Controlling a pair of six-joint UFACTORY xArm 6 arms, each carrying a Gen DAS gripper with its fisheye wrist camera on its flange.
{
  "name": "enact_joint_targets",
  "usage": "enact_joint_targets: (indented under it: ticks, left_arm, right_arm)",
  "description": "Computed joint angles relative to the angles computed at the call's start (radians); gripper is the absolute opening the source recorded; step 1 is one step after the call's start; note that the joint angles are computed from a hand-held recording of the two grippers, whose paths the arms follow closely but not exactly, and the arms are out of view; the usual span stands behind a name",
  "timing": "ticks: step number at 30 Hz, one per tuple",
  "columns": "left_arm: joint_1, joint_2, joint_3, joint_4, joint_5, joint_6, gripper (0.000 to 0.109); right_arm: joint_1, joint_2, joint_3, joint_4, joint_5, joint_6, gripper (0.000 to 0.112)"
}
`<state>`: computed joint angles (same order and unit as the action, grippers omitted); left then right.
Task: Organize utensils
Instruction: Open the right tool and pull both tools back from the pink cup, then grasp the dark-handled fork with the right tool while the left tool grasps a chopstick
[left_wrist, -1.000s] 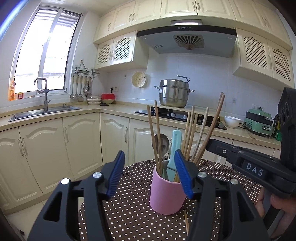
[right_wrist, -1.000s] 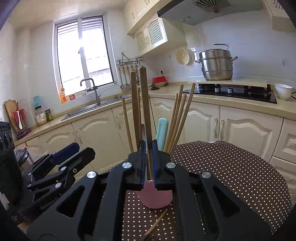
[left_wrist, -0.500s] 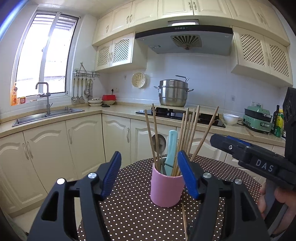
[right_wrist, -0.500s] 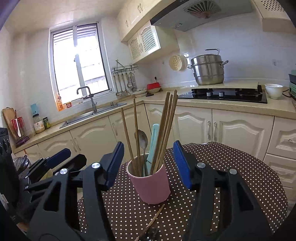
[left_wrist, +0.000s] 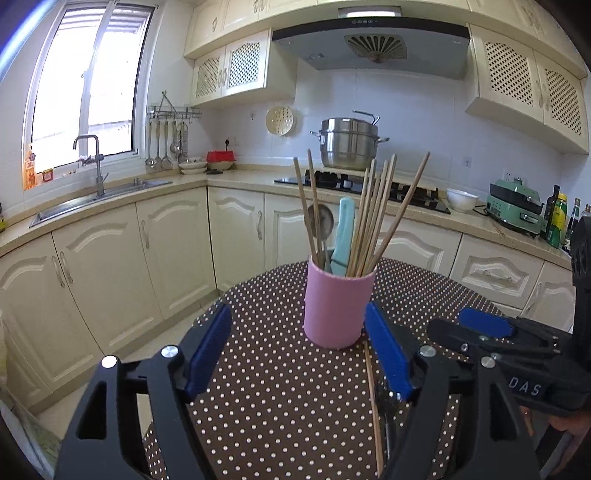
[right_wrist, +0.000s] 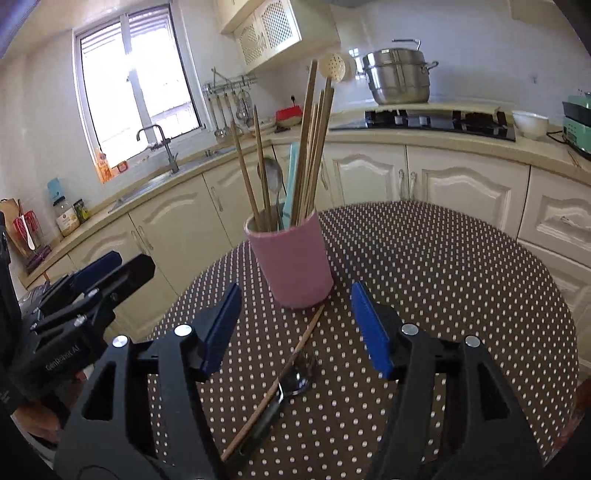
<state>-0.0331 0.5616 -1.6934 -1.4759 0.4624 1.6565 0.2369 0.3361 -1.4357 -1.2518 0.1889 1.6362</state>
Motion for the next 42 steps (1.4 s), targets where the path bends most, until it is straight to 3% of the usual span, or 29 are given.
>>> enact_joint_targets:
  ticks: [6,16,23,25,29,33,42]
  left_arm:
    - [0.011,0.026,0.02,0.159,-0.029,-0.095,0.073]
    - [0.022,0.039,0.036,0.229,-0.031,-0.153,0.073]
    - [0.021,0.057,0.02,0.281,-0.024,-0.213,0.073]
    - [0.017,0.061,0.015,0.303,-0.022,-0.235,0.073]
    - [0.009,0.073,0.002,0.397,0.015,-0.318,0.073]
    - [0.003,0.099,-0.045,0.533,0.109,-0.431,0.073]
    - [-0.067,0.171,-0.135,0.814,0.177,-0.582,0.072]
  right_arm:
    - [0.062,0.042,0.054,0.385,0.038,-0.375,0.063]
    - [0.096,0.098,0.024,0.674,0.14,-0.643,0.063]
    - [0.095,0.129,-0.029,0.733,0.188,-0.733,0.061]
    - [0.093,0.135,-0.044,0.751,0.208,-0.776,0.057]
    - [0.078,0.138,-0.048,0.825,0.214,-0.885,0.043]
    - [0.048,0.097,-0.001,0.853,0.227,-0.933,0.036]
    - [0.002,0.045,0.085,1.003,0.164,-1.084,0.033]
